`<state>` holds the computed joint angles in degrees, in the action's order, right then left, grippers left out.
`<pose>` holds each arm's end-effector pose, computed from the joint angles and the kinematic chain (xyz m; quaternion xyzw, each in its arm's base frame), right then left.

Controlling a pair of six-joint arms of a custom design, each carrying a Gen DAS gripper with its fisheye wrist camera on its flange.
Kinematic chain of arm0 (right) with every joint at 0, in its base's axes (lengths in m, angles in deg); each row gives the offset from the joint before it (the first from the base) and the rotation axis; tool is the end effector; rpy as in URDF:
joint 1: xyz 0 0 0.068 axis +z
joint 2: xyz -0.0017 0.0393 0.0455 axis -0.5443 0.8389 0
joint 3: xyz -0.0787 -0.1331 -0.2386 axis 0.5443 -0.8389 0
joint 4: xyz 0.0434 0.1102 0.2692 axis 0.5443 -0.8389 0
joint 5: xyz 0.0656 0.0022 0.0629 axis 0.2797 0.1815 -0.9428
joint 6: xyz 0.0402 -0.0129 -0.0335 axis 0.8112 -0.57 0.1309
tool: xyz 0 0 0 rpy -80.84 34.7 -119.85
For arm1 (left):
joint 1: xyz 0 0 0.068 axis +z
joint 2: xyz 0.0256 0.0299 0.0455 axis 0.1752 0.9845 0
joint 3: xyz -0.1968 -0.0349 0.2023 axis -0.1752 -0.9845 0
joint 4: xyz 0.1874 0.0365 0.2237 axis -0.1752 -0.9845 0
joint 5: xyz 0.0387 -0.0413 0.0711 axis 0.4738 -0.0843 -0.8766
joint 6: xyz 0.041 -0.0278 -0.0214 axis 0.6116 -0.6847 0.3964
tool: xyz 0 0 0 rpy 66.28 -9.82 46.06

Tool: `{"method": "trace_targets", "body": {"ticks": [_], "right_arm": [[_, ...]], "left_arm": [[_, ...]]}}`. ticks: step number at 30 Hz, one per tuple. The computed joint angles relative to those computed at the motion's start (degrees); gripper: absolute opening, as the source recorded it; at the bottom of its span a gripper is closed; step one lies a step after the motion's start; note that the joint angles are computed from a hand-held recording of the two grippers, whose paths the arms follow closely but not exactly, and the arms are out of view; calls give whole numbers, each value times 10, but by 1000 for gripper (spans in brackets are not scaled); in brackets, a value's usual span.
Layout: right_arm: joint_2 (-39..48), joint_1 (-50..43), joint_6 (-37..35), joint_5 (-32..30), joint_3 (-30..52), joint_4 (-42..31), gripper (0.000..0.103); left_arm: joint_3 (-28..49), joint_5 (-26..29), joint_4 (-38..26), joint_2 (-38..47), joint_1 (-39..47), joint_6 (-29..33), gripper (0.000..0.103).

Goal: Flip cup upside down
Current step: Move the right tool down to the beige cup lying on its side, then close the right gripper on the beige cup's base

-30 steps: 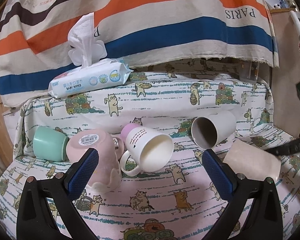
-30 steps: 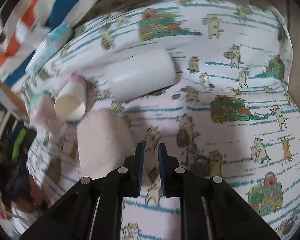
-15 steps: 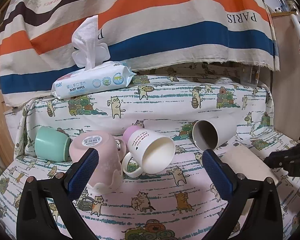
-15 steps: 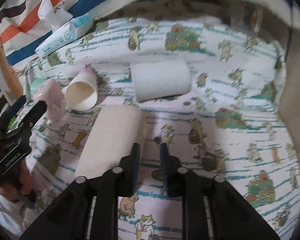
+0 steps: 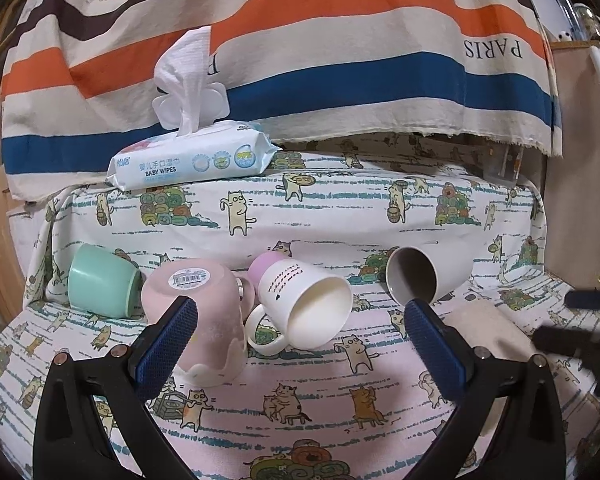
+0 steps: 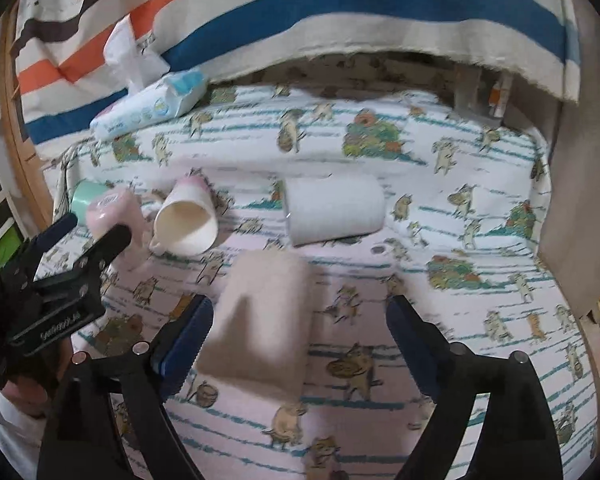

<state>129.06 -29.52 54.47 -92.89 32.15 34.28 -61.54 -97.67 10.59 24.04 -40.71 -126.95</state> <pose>0.2535 0.0310 0.1709 -0.2581 0.8607 0.1540 0.4110 0.1700 -0.1582 0.1493 -0.1446 0.8014 0.0973 0.5722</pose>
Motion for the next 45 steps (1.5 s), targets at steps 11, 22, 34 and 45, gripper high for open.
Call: {"method": "trace_targets", "body": {"ticks": [11,22,34,45], "right_arm": [[30,106,28,98,-23,30,90],[67,124,63,125,-23,62,90],[107,135,88,163,-14,94,69],[54,195,184,200,-36,89,69]], "left_arm": [[0,-2,-9,-2,3,-7,103],[5,-5,-16,3,1,-10,103],[13,-21,-42,9,2,-32,103],[8,-30,-73,-8,7,-68,103]]}}
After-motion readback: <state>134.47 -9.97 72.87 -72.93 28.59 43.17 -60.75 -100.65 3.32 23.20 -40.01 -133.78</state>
